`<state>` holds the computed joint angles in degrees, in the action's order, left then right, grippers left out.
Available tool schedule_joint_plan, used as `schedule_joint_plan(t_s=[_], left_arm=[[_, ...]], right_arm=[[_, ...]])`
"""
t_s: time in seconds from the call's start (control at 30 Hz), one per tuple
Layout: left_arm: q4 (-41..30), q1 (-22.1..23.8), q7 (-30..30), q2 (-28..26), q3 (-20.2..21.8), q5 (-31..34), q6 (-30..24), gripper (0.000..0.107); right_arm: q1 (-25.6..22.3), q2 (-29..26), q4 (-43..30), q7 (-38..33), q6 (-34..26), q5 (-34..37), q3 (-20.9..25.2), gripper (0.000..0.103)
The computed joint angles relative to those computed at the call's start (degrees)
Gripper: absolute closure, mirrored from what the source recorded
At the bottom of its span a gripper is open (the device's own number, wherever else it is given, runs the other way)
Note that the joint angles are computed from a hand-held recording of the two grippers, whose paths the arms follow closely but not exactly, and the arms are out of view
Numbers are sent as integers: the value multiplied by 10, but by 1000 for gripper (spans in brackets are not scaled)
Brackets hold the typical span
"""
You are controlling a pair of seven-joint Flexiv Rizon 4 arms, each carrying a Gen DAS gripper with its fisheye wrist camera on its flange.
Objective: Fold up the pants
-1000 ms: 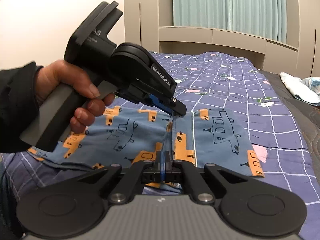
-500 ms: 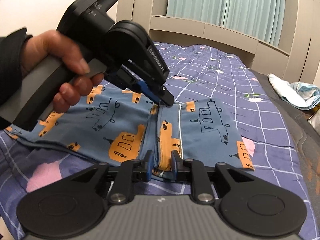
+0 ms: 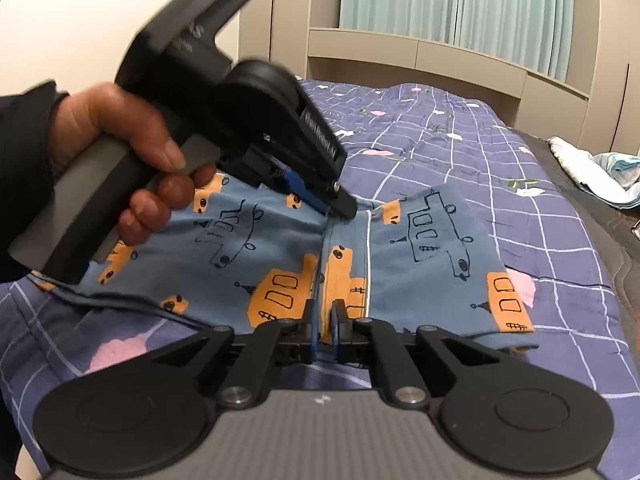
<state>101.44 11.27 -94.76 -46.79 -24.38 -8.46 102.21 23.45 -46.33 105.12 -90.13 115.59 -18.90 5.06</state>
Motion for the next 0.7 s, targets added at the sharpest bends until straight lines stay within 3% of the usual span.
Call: schedule_joint_plan(t_s=[0.03, 0.07, 0.1, 0.23, 0.3, 0.33, 0.37, 0.4, 0.5, 0.7], left_arm=[[5, 10, -3, -2, -12, 2, 5, 58], [10, 16, -6, -3, -19, 4, 10, 52], [13, 21, -9, -4, -24, 7, 13, 51], [12, 13, -22, -11, -19, 3, 8, 49], [8, -6, -32, -9, -1, -3, 13, 54], [5, -10, -37, -9, 2, -7, 11, 69], [2, -9, -40, -10, -2, -8, 2, 78], [-1, -19, -45, -8, 8, -15, -2, 79], [-4, -22, -49, -7, 9, -16, 1, 87], [19, -11, -54, 14, 3, -5, 12, 89]], right_arm=[[-1, 1, 1, -1, 3, 0, 0, 78], [-2, 1, 4, -4, 7, -1, 0, 72], [3, 2, 6, -8, 10, 1, -5, 68], [56, 0, 12, -40, 18, 43, -52, 65], [96, -3, 17, -68, 31, 79, -88, 65], [117, -5, 16, -84, 33, 97, -106, 66], [134, -7, 16, -97, 36, 115, -120, 67], [140, -7, 14, -105, 31, 126, -123, 75], [124, -1, 9, -104, 19, 133, -102, 86], [63, 19, 13, -73, 13, 96, -35, 88]])
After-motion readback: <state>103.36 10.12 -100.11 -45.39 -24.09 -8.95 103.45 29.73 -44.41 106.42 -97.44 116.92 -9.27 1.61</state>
